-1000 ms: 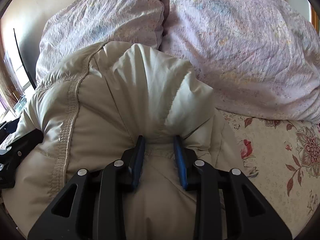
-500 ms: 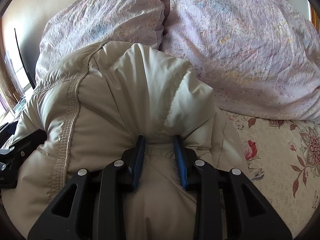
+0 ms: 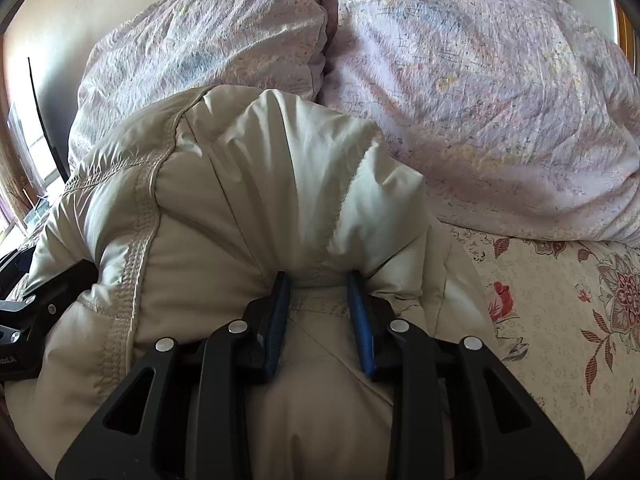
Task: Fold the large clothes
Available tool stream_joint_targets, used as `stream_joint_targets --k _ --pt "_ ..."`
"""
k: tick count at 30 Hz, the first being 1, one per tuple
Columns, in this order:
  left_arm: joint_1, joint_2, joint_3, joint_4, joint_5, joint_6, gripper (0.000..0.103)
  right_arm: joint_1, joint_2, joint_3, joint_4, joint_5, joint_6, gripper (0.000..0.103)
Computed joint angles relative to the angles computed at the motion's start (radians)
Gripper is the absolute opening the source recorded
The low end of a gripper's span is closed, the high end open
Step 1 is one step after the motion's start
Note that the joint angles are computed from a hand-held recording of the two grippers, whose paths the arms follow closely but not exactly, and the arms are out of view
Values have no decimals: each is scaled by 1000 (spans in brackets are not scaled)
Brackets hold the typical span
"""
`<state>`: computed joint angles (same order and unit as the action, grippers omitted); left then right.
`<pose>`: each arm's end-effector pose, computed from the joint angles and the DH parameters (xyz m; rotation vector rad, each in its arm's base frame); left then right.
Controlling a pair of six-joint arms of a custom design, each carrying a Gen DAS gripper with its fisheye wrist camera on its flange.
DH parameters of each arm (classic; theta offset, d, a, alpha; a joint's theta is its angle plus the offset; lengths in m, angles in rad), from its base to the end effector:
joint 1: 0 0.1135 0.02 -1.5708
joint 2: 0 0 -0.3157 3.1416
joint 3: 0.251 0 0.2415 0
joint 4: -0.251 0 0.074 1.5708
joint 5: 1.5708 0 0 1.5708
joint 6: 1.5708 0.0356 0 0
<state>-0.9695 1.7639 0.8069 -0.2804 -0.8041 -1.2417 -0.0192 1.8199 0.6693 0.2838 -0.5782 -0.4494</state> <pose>0.1890 -0.2301 0.1734 -0.4713 2.2384 0.0921 0.3155 0.0134 0.1512 -0.7344 2.1873 0.4680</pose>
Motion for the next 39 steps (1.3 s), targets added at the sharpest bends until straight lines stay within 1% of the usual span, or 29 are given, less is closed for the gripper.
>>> stream_joint_targets --k 3,4,5,6,7,8,9,11,13,15,16,18,19,26,29,31,34,35,36,37,39 --pt "0 0 1 -3 -2 1 101 -3 1 -6 12 -2 4 31" --pt "0 1 2 -5 -3 0 101 -5 -5 5 -14 1 3 31" --pt "0 2 4 -10 -3 -5 101 -4 -16 22 -57 7 7 31" --pt "1 0 0 -8 0 -5 101 -10 -29 70 -154 4 22 31" --pt "3 -3 -3 -5 3 -5 101 -20 -36 114 -231 -23 42 31" --pt "4 -4 -3 -7 4 -7 101 -37 -40 150 -281 -72 61 31" --pt "3 -3 0 -12 3 -9 101 -47 -49 163 -281 -98 85 31" --pt "0 -1 3 -19 -1 -15 101 -37 -57 172 -245 -74 118 31" --pt "1 -5 -3 -10 -1 -11 101 -10 -28 197 -235 -30 124 31" --pt "-2 -4 -4 -6 -6 -8 101 6 15 200 -203 -9 125 31" --pt "-3 -3 -1 -8 -8 -5 101 16 29 183 -159 1 127 31" --pt "-3 1 4 -11 -13 -1 101 42 30 122 -41 59 121 31" --pt "-2 4 6 -11 -15 0 101 51 31 110 -16 77 119 31" --pt "-1 33 22 -10 -44 3 101 42 93 139 4 50 128 31" --pt "-1 32 33 -34 -43 -7 101 43 89 134 16 60 131 31" --pt "-5 12 40 -68 -29 -21 101 32 52 106 8 67 111 32" --pt "-33 -43 49 -150 -29 -75 101 -41 -12 84 -83 -32 49 33" --pt "-43 -61 54 -181 -37 -93 101 -82 -37 85 -139 -85 13 33" --pt "-48 -71 60 -204 -39 -107 101 -106 -49 86 -166 -112 -6 33" --pt "-52 -85 64 -223 -31 -117 101 -149 -64 93 -227 -162 -44 33" --pt "-62 -101 74 -254 -9 -137 101 -203 -69 112 -312 -220 -97 33"
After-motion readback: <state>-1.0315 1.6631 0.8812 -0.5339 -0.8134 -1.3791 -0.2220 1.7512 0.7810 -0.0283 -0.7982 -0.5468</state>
